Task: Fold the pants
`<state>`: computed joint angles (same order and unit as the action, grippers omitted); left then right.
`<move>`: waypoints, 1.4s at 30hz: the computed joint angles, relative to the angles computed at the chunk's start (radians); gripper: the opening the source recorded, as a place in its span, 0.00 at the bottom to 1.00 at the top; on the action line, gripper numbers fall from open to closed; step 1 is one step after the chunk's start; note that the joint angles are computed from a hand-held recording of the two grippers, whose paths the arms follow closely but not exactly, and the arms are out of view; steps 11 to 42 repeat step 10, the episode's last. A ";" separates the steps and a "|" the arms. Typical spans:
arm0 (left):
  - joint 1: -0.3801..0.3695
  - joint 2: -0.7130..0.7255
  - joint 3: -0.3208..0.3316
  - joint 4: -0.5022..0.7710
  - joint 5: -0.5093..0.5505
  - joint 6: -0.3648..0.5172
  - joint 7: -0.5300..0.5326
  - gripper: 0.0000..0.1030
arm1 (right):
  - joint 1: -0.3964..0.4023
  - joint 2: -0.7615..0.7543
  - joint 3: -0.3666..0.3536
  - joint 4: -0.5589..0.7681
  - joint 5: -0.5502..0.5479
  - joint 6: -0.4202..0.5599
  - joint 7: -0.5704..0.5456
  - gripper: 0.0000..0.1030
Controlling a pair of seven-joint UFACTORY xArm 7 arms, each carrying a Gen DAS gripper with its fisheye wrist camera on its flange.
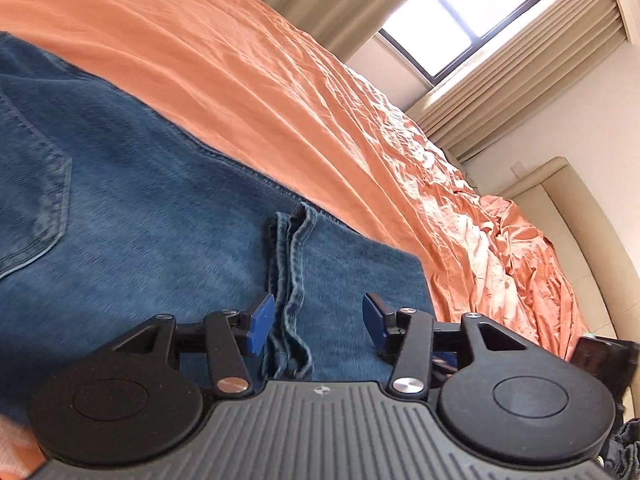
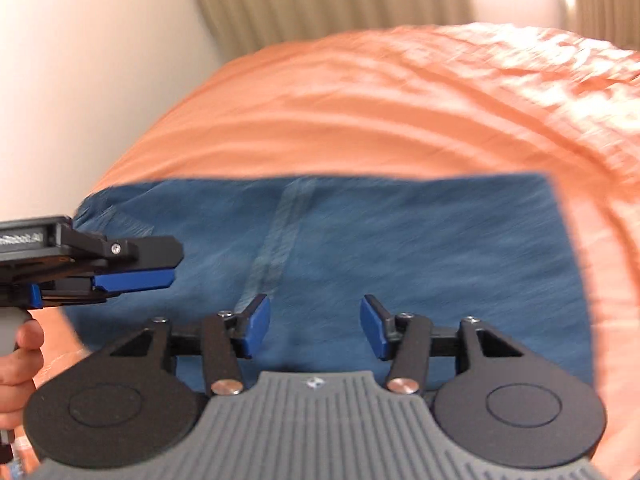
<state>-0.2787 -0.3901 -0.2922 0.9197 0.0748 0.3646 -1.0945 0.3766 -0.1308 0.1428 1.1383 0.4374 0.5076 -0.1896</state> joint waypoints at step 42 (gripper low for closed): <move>0.030 0.244 0.025 0.092 0.117 -0.126 -0.038 0.62 | -0.088 -0.077 -0.118 -0.112 0.087 -0.043 -0.077 0.46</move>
